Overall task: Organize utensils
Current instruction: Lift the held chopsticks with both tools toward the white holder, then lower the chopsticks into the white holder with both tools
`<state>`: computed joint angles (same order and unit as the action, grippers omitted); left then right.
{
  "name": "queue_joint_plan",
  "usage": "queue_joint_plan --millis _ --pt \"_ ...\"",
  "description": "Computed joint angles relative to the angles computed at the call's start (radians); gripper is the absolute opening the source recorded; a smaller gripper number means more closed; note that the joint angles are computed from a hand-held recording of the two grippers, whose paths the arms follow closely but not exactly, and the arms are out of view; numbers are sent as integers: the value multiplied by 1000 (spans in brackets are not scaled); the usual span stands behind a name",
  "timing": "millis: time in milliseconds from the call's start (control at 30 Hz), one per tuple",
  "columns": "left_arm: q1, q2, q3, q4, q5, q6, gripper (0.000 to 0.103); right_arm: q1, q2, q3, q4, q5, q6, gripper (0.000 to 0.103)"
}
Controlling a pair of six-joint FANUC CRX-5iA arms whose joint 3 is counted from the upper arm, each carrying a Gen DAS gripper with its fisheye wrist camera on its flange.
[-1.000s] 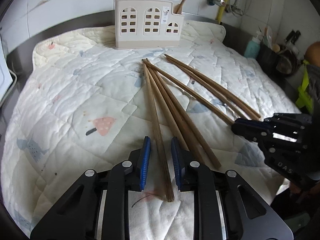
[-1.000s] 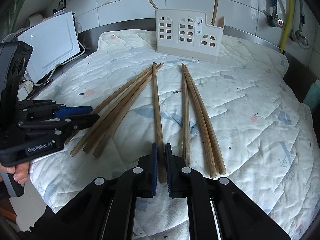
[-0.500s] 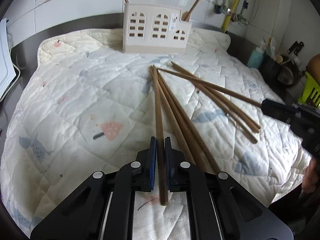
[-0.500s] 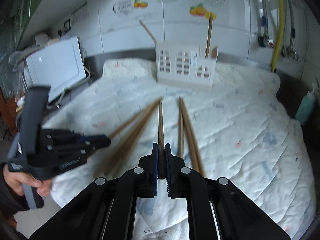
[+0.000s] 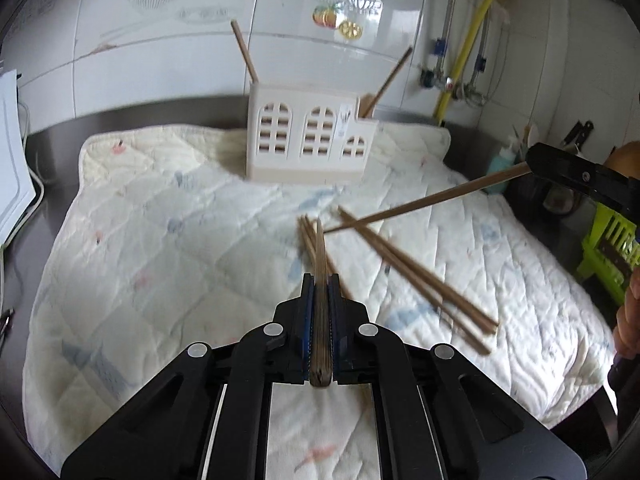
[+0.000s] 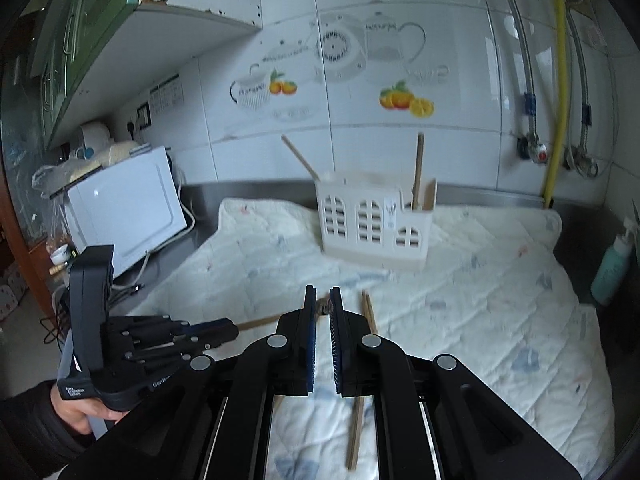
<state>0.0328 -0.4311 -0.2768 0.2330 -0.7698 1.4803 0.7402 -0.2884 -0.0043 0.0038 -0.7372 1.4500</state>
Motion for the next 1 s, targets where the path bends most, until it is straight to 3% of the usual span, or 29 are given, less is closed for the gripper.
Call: queue_joint_plan --millis 167,433,733,1000 --pt "13 27 28 22 23 -25 5 -37 63 108 -65 -25 75 6" --pt "55 105 143 91 -21 -137 5 -110 202 368 -125 -119 192 6" --pt "82 213 316 157 -71 -221 5 -160 384 698 -56 -259 206 6" --pt "63 280 445 148 -53 -235 5 -171 536 897 9 -395 218 6"
